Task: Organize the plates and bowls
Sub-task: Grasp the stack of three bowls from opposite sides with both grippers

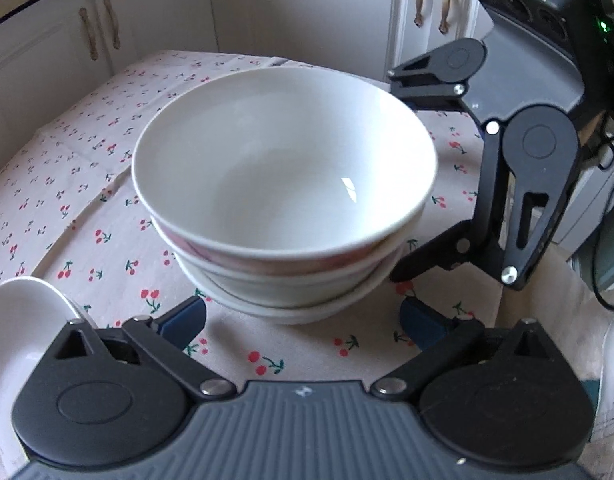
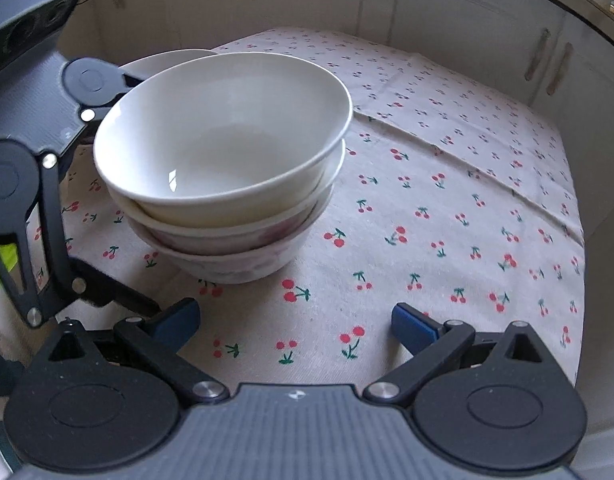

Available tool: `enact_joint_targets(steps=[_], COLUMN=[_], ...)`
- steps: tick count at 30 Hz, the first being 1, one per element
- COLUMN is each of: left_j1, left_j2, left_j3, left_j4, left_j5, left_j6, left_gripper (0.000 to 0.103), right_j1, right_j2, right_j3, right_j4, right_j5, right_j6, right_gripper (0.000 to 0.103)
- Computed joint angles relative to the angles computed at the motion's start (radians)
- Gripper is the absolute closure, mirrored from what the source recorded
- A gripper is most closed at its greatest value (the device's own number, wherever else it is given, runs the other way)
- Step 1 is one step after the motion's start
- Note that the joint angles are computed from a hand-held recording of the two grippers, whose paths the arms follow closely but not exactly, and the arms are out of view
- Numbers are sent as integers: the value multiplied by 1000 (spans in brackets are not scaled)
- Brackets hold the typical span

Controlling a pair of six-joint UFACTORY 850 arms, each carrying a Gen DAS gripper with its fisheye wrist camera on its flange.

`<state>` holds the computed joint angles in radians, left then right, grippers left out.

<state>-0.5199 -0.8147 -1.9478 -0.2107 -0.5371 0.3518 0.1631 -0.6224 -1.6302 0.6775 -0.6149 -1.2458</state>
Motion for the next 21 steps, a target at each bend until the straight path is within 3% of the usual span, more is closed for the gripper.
enact_joint_targets(steps=[7, 11, 14, 17, 21], left_j1=[28, 49, 62, 71, 85], left_j2=[-22, -45, -63, -64, -84], left_j3=[-52, -93, -121, -123, -157], left_j4=[-95, -175, -239, -303, -340], left_j5=[-51, -82, -121, -148, -191], left_j6=[141, 236, 314, 387, 430], left_gripper=[6, 10, 14, 20, 20], right_j1=[-20, -16, -16, -18, -20], right_j2=[-65, -118, -148, -166, -195], right_j3=[-120, -221, -280, -315, -366], right_j4=[75, 49, 36, 36, 19], right_j5=[-154, -258, -330, -373, -423], right_j6=[-246, -289, -311, -315, -291], right_gripper=[0, 3, 13, 14, 17])
